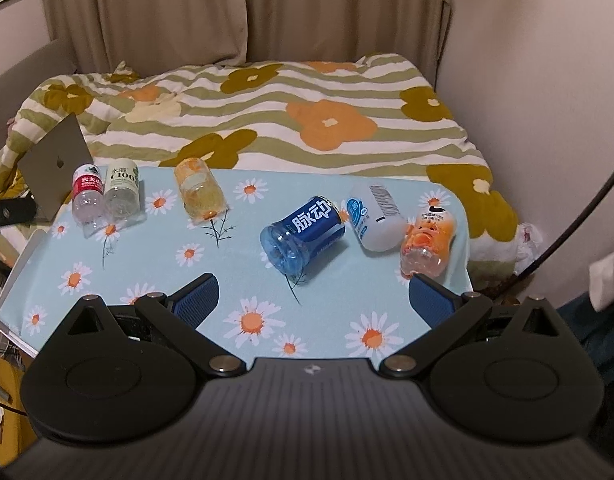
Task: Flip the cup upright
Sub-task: 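Lower the left gripper onto the red-labeled bottle and close around it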
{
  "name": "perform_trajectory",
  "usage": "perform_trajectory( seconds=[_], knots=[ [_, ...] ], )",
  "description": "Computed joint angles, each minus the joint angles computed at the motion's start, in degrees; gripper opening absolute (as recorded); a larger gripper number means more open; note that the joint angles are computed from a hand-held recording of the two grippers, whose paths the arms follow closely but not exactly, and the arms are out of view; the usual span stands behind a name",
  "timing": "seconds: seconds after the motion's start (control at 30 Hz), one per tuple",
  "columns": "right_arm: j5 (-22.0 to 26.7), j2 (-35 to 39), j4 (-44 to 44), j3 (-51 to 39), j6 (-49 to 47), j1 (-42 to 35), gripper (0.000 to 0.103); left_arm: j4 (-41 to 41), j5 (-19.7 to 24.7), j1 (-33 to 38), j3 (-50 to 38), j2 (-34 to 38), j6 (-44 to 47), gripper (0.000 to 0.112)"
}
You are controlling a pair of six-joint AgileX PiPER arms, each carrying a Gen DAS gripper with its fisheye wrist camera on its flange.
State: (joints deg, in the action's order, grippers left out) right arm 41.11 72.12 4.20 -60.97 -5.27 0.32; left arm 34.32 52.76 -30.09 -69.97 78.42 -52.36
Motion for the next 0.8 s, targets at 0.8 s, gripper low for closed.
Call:
perform_trajectory(
  seconds=[0.8],
  knots=[
    [12.0, 27.0, -25.5, -23.8, 38.5, 15.4, 0.103, -40.6, 2.2, 36.7, -35.7, 39.2, 33.6, 0.097]
  ],
)
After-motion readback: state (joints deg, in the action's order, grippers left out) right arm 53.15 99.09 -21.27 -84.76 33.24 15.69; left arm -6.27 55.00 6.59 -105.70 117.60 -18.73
